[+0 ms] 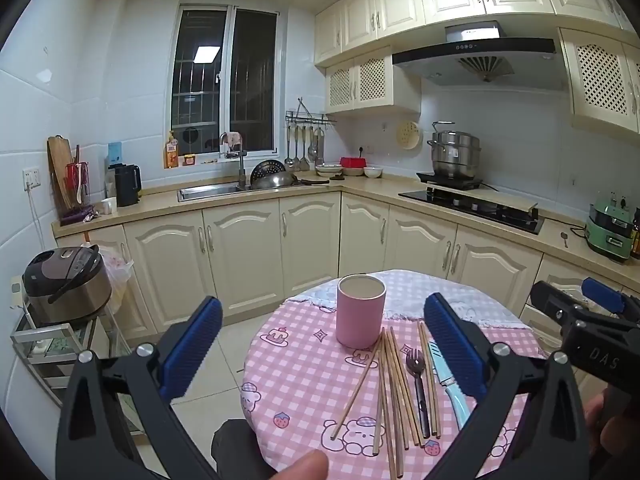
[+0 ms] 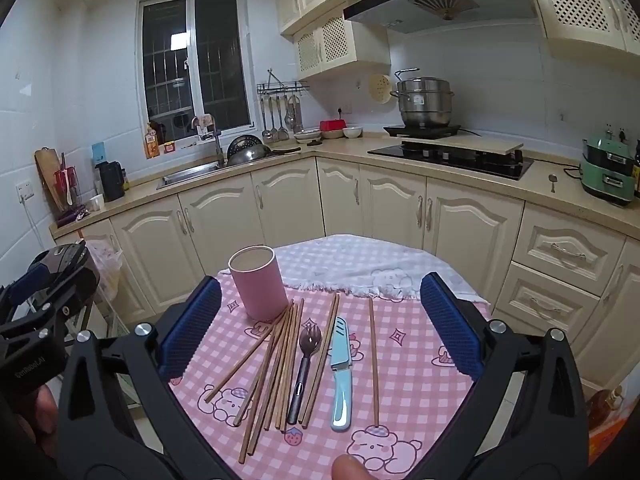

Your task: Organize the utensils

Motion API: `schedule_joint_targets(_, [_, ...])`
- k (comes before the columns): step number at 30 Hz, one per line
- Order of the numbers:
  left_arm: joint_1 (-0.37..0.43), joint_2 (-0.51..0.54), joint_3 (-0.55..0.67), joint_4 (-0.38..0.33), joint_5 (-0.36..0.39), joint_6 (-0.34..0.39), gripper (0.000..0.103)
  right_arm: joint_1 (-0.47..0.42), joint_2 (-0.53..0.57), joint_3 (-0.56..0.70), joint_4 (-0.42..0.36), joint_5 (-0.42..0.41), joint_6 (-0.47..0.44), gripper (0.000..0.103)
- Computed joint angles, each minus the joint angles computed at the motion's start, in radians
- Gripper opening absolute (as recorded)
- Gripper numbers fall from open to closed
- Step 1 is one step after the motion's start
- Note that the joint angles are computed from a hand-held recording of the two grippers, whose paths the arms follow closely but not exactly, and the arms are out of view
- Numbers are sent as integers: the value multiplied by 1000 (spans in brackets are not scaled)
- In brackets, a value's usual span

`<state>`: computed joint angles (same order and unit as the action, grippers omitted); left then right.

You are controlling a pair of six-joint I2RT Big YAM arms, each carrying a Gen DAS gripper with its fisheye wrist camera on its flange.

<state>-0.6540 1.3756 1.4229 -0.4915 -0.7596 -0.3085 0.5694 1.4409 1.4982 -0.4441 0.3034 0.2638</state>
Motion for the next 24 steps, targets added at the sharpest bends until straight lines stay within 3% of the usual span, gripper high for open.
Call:
schedule_joint_targets(4, [-9,-11,-11,13,3,4,99,2,-6,-12,15,0,0,97])
schedule_joint_targets(5, [0,16,27,-37,18,-20,99,1,-9,-17,21,1,1,97])
schedule_joint_targets(7, [0,26,37,-40,22,-20,99,0,-12,-20,27,0,1,97])
schedule_joint_targets(16, [1,-2,-7,14,45,-14,99,2,-14,-25,36,3,-8,97])
schedule_joint_targets(24, [8,4,-4,-1,49,-21,99,2,0,-10,24,0,-13,97])
